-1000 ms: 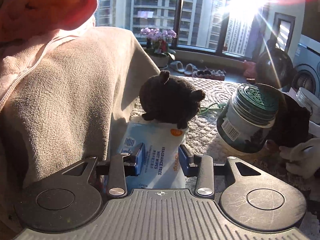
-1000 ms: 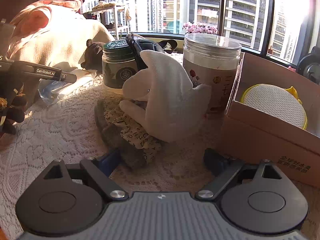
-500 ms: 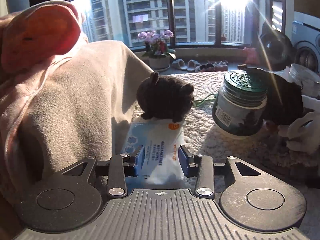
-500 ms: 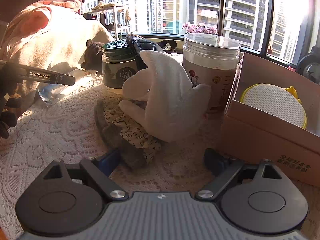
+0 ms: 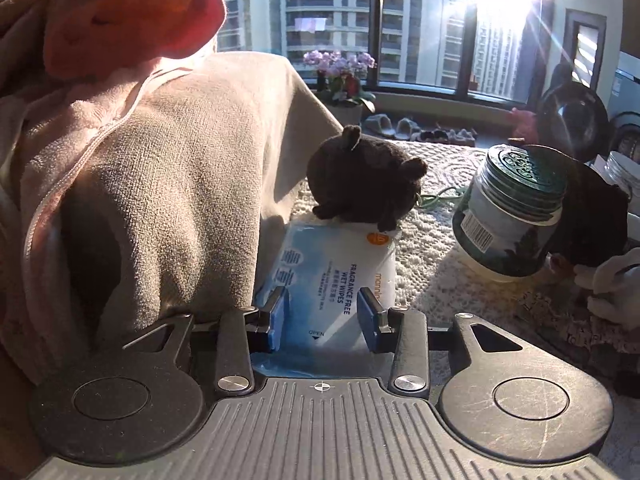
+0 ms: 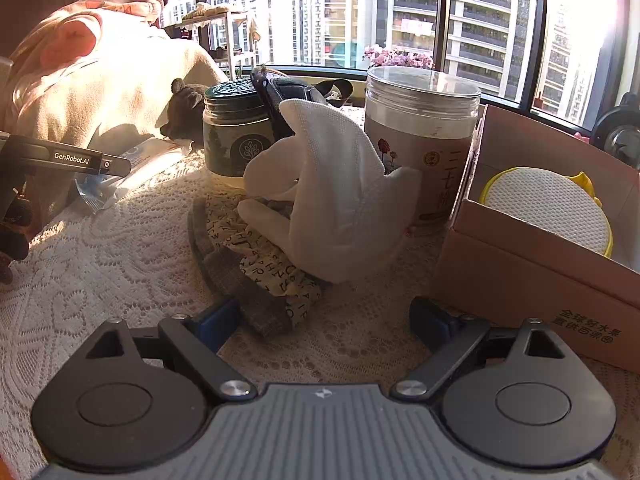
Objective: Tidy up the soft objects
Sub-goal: 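Move the open left tool over the blue wet-wipes pack, then close the left tool on the blue wet-wipes pack and lift it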
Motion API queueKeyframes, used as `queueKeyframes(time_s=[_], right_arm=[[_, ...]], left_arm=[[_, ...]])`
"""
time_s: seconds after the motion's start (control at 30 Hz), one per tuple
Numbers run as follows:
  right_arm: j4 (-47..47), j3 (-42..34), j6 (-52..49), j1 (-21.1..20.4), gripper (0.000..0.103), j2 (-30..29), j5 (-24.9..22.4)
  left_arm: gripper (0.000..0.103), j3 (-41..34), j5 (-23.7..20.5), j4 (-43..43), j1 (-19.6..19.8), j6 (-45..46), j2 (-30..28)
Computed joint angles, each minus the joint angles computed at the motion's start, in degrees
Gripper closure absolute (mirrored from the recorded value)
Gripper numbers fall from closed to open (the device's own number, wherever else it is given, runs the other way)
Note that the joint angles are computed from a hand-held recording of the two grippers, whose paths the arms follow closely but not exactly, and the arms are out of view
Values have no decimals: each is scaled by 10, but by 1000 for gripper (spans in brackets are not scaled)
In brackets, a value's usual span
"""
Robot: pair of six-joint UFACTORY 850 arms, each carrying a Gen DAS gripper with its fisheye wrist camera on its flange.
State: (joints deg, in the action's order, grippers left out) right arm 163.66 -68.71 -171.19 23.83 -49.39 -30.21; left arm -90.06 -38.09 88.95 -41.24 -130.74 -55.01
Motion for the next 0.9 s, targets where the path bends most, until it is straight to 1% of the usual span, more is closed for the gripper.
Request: queueKeyframes(time_s=[0.03, 0.07, 0.1, 0.13, 0.2, 0.23, 0.37, 0.43, 0.47, 0.5, 0.57, 0.63, 0.7, 0.77, 0.83, 0.9], right_arm=[[0, 0, 0, 0, 11, 0, 0], [0, 0, 0, 0, 11, 0, 0], [-1, 0, 0, 0, 11, 0, 0], [-1, 0, 0, 0, 11, 0, 0], [-2, 0, 2, -1, 10, 0, 0], [-1, 0, 1, -1, 10, 0, 0], [4, -1, -2, 0, 10, -1, 1], [2, -1, -1, -1, 9, -1, 1], [1, -1, 0, -1, 9, -1, 0], [-1, -1, 1, -1, 9, -1, 0], [-3, -2, 1, -1, 9, -2, 0], [-10, -5, 3, 0, 5, -3, 4], [-21, -11, 8, 0, 0, -4, 19], [-38, -15, 22, -1, 0, -3, 35], [-56, -25, 40, 0, 0, -1, 64], [-81, -39, 65, 4, 0, -1, 103]], left_arm=[[57, 3, 8, 9, 0, -12, 2], [49, 9, 23, 29, 2, -30, 6], [43, 13, 36, 50, 3, -47, 8], [42, 14, 43, 67, 3, -56, 8], [41, 15, 46, 82, 1, -60, 7], [41, 20, 52, 106, 0, -82, 10], [41, 57, 82, 238, 7, -220, 28], [41, 68, 82, 273, 8, -255, 33], [42, 69, 79, 266, 7, -245, 34], [44, 65, 72, 239, 4, -217, 32], [46, 45, 47, 148, -4, -122, 22], [46, 33, 37, 101, -5, -73, 16], [46, 28, 40, 88, -4, -60, 16], [46, 26, 44, 73, -3, -44, 16], [46, 31, 50, 80, -1, -50, 20], [46, 41, 53, 95, 0, -69, 25]])
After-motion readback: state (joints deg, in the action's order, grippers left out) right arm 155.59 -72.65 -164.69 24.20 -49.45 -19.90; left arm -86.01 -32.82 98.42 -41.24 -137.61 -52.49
